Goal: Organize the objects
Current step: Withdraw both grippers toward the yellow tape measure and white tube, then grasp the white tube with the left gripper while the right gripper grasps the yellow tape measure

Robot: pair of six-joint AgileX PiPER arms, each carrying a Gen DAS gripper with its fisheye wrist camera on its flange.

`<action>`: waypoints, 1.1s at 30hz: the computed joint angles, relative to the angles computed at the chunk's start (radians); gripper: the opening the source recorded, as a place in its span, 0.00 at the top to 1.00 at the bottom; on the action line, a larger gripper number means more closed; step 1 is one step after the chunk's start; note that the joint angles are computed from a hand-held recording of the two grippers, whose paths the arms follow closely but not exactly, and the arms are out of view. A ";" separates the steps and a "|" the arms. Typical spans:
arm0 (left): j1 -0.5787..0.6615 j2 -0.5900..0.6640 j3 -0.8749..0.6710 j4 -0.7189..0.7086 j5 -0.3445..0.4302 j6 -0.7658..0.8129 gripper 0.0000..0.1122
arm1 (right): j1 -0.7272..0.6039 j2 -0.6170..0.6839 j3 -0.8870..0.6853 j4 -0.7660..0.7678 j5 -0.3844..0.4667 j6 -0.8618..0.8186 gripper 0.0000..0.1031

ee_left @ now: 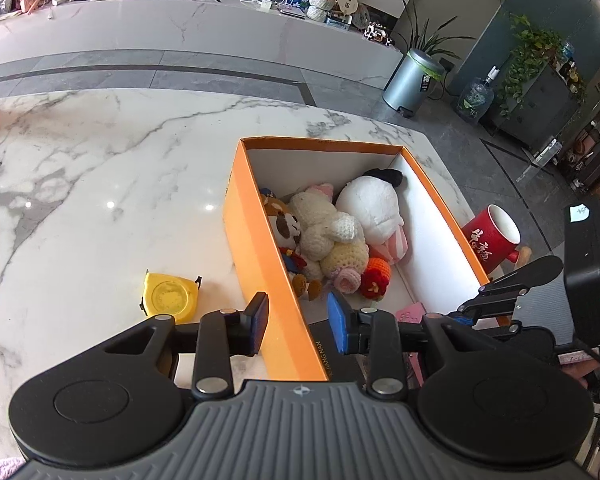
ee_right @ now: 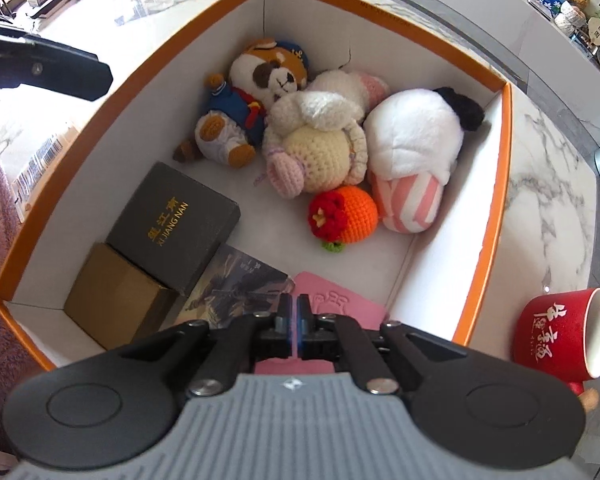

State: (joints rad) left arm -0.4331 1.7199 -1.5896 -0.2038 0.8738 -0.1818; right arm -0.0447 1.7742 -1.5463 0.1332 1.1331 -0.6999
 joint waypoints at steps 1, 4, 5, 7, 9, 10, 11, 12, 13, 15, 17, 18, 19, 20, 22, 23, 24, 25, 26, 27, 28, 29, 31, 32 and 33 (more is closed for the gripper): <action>0.003 -0.015 0.010 0.007 0.001 0.000 0.66 | 0.003 -0.020 0.006 0.009 0.001 0.006 0.95; 0.013 -0.066 0.036 0.042 0.015 -0.003 0.66 | 0.019 -0.087 0.036 0.058 0.001 0.018 0.94; 0.019 -0.083 0.045 0.053 0.022 -0.002 0.66 | 0.017 -0.102 0.034 0.084 0.008 0.014 0.94; 0.035 -0.118 0.066 0.073 0.040 0.004 0.66 | 0.036 -0.118 0.004 0.142 0.027 0.027 0.94; 0.050 -0.146 0.088 0.093 0.060 0.013 0.66 | 0.054 -0.127 -0.019 0.201 0.032 0.033 0.90; 0.059 -0.158 0.100 0.103 0.071 0.015 0.66 | 0.060 -0.136 -0.030 0.229 0.043 0.035 0.86; 0.070 -0.171 0.120 0.113 0.077 0.014 0.66 | 0.080 -0.138 -0.031 0.252 0.039 0.041 0.83; 0.082 -0.181 0.138 0.120 0.082 0.014 0.66 | 0.093 -0.149 -0.031 0.272 0.047 0.044 0.82; 0.091 -0.187 0.153 0.125 0.086 0.015 0.66 | 0.114 -0.156 -0.024 0.286 0.039 0.050 0.82; 0.113 -0.201 0.201 0.126 0.078 0.036 0.66 | 0.154 -0.162 -0.009 0.316 0.027 0.062 0.82; 0.138 -0.204 0.245 0.117 0.074 0.067 0.64 | 0.195 -0.169 0.013 0.345 0.013 0.089 0.82; 0.151 -0.206 0.271 0.103 0.067 0.089 0.63 | 0.216 -0.167 0.026 0.350 -0.007 0.104 0.82; 0.159 -0.202 0.287 0.093 0.060 0.102 0.60 | 0.246 -0.166 0.047 0.341 -0.044 0.122 0.82; 0.165 -0.199 0.306 0.094 0.055 0.108 0.58 | 0.276 -0.164 0.065 0.321 -0.084 0.144 0.82; 0.156 -0.190 0.332 0.129 0.039 0.097 0.57 | 0.326 -0.151 0.091 0.285 -0.149 0.173 0.82; 0.152 -0.183 0.336 0.138 0.034 0.099 0.56 | 0.345 -0.138 0.094 0.270 -0.167 0.189 0.82; 0.150 -0.175 0.344 0.144 0.028 0.106 0.56 | 0.360 -0.123 0.090 0.259 -0.176 0.203 0.82; 0.147 -0.167 0.346 0.146 0.025 0.110 0.55 | 0.372 -0.103 0.082 0.250 -0.182 0.214 0.82; 0.148 -0.155 0.344 0.142 0.023 0.119 0.54 | 0.381 -0.081 0.072 0.244 -0.184 0.221 0.82; 0.148 -0.142 0.339 0.138 0.022 0.129 0.54 | 0.389 -0.063 0.060 0.232 -0.184 0.230 0.82; 0.147 -0.127 0.332 0.137 0.021 0.135 0.54 | 0.398 -0.045 0.049 0.214 -0.188 0.239 0.82; 0.143 -0.111 0.322 0.142 0.023 0.136 0.54 | 0.406 -0.027 0.037 0.194 -0.193 0.248 0.82; 0.134 -0.072 0.295 0.149 0.029 0.147 0.54 | 0.415 0.005 0.008 0.174 -0.187 0.254 0.82; 0.132 -0.054 0.282 0.146 0.032 0.152 0.54 | 0.416 0.021 -0.009 0.170 -0.180 0.254 0.81; 0.132 -0.033 0.269 0.143 0.036 0.156 0.54 | 0.418 0.041 -0.033 0.162 -0.171 0.254 0.80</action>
